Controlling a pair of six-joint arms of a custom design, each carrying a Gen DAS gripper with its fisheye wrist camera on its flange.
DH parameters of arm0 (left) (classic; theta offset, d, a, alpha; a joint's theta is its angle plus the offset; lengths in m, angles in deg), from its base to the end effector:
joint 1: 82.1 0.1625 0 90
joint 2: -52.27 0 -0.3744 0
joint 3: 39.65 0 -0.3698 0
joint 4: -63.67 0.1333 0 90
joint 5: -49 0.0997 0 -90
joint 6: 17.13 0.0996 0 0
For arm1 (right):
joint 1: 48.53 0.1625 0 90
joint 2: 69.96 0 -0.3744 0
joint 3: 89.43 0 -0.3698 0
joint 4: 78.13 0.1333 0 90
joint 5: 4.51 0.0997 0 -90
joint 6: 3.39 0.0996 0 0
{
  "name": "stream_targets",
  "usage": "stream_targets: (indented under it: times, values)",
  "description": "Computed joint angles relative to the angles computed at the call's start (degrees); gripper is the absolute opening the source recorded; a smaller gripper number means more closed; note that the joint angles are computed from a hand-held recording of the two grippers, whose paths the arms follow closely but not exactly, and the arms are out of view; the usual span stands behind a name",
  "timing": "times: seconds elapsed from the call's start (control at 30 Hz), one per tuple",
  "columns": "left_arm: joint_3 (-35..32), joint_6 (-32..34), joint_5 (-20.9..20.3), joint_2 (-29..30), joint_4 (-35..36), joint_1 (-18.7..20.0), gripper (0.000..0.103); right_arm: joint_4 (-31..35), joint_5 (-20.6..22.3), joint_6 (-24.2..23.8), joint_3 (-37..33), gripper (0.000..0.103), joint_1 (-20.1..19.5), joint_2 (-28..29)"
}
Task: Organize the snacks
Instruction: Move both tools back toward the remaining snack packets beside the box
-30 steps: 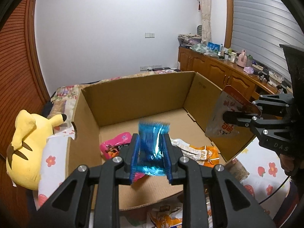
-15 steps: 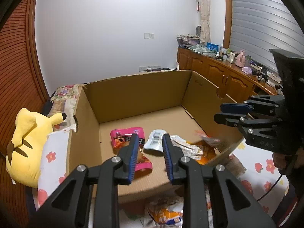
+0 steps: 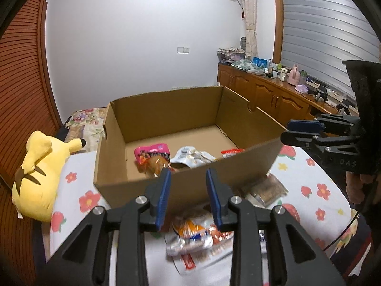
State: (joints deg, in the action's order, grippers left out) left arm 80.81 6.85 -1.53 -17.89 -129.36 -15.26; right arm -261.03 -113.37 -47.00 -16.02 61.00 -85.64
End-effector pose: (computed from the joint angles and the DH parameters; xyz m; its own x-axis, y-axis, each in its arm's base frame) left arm -0.0099 -0.5231 0.2629 -0.7335 0.0787 -0.6751 0.5869 0.5743 -0.5707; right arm 0.3272 -0.6200 -0.0686 -0.5023 -0.6334 0.5886 -0.8560 0.4607 -0.2348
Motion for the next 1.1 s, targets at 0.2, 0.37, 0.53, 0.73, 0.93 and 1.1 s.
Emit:
stream_targets:
  times: [0.2,0.37,0.53,0.73,0.93,1.1]
  values:
    - [5.36,-1.35,1.11,-2.52,-1.79,-1.43,0.031,-4.48,-0.33,0.7,6.99,0.049,0.35,-2.39]
    - [8.76,-2.28,1.88,-3.66,-2.7,-2.19,0.035,-6.27,-0.12,1.35,10.71,0.052,0.14,-3.39]
    - [10.17,-2.24,2.3,-4.21,-2.66,-2.5,0.039,-7.01,-0.23,1.23,13.28,0.054,0.09,-3.89]
    - [12.09,-2.39,2.99,-4.17,-5.52,-2.68,0.048,-7.67,-0.42,1.54,14.74,0.063,-0.23,-3.35]
    - [13.83,-2.51,3.08,-4.02,-6.31,-1.91,0.051,-6.78,-1.08,1.95,14.77,0.065,-1.14,-1.94]
    - [15.07,-2.71,2.4,-3.38,-6.93,-0.65,0.053,-5.64,-1.54,2.28,14.47,0.065,-2.01,-0.8]
